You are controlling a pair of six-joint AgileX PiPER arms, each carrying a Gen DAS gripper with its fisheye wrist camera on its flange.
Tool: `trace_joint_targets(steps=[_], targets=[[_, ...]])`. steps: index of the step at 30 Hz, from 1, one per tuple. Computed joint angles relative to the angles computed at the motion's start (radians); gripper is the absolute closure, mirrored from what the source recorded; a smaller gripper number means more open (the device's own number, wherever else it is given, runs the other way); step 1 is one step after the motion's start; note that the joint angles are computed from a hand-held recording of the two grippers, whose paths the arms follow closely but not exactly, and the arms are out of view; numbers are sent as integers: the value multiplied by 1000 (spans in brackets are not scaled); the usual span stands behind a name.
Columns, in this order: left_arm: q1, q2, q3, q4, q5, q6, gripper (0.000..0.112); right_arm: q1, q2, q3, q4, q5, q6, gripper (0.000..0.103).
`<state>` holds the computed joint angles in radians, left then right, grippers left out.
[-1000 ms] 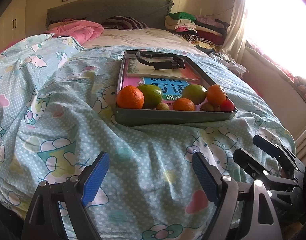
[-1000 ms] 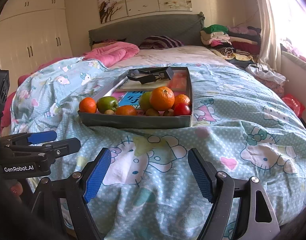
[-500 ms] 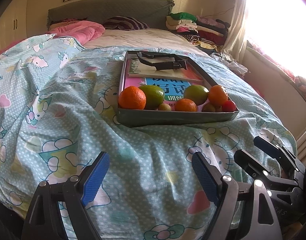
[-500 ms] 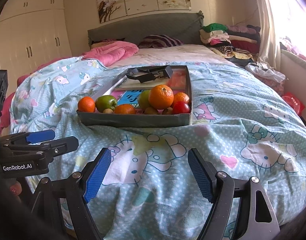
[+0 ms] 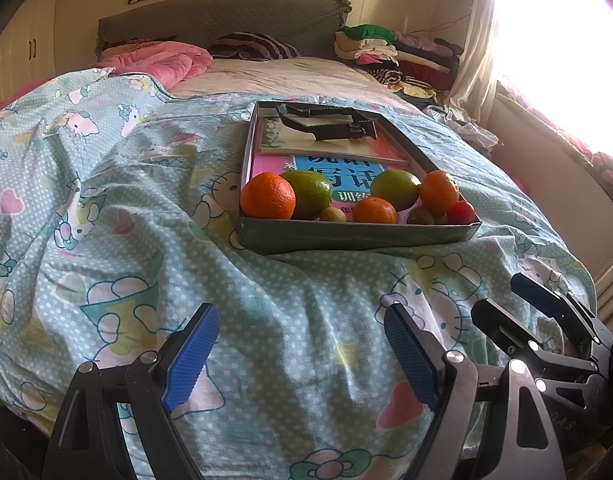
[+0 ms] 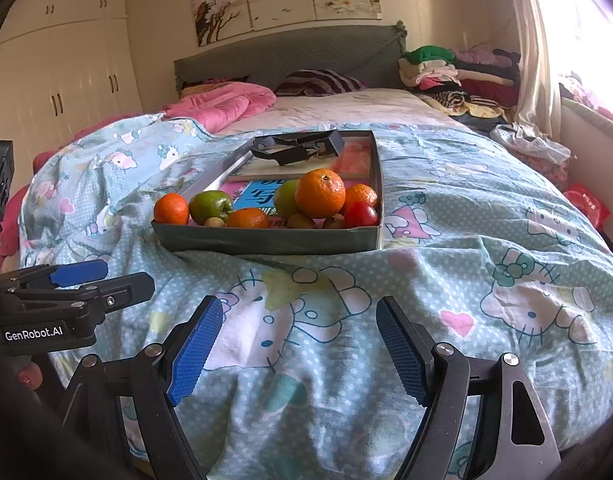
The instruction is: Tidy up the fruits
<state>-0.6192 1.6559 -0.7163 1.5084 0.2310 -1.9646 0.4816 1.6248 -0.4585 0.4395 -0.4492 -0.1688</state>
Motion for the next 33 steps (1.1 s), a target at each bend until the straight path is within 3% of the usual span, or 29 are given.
trace_joint_targets(steps=[33], targets=[[24,5,-5,-39,-13,47,28,-49,5,-12,-55,28,65,23]])
